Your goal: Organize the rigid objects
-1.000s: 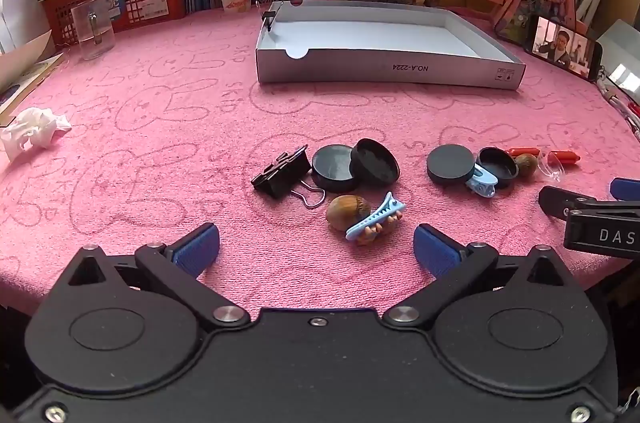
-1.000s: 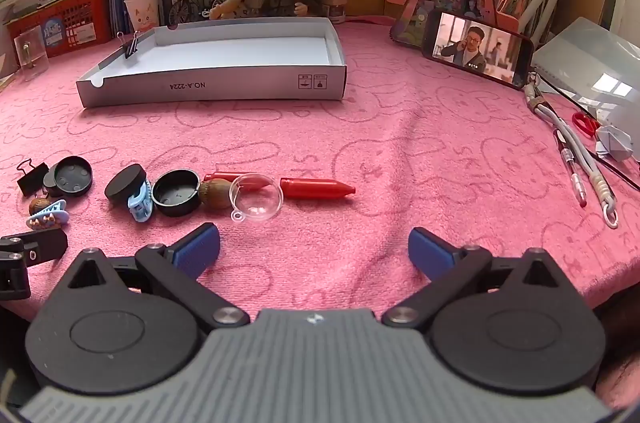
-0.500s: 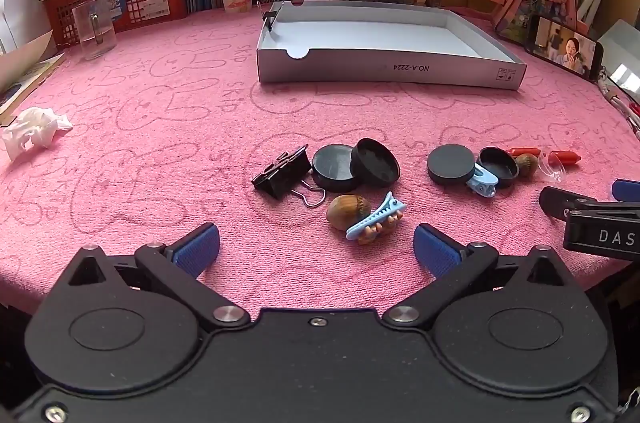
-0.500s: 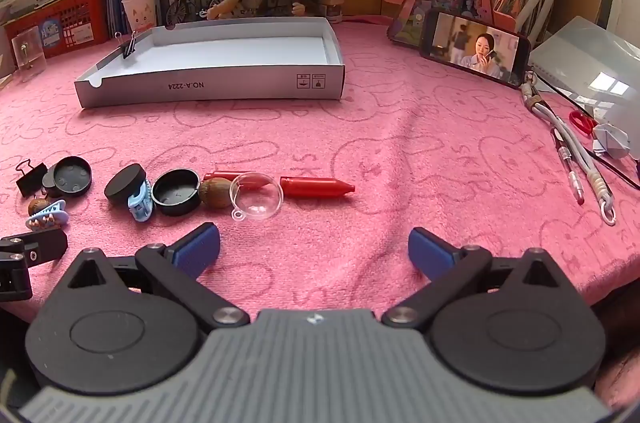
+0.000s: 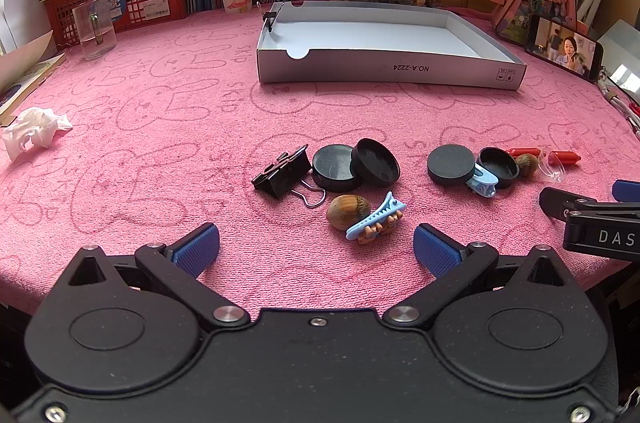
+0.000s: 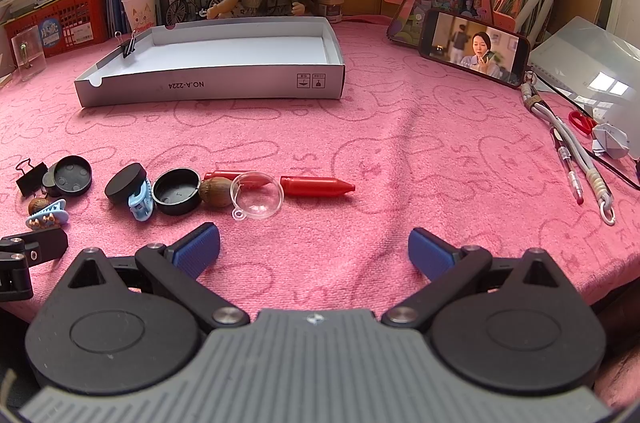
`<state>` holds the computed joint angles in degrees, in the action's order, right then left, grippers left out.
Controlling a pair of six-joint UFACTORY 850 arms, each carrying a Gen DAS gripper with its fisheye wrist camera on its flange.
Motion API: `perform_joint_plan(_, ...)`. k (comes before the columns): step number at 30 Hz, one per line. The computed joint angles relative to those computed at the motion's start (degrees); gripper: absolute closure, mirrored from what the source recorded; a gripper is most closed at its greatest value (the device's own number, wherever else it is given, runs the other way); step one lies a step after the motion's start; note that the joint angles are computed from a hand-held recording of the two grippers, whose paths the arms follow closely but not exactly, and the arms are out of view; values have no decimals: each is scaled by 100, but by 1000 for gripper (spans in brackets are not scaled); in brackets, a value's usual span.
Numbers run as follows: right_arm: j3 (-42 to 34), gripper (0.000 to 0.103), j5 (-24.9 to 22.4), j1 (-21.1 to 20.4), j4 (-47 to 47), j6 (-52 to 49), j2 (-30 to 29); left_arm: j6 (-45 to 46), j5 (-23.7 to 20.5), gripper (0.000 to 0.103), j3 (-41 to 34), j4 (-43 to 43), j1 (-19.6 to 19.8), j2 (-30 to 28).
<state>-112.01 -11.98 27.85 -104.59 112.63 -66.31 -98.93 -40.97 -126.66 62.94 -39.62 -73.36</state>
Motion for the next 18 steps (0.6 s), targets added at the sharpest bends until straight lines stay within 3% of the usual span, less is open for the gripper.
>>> perform_joint_plan(18,18,0,-3,-1,-13,10,14,3,-9,0,-14,-3,-3,-6)
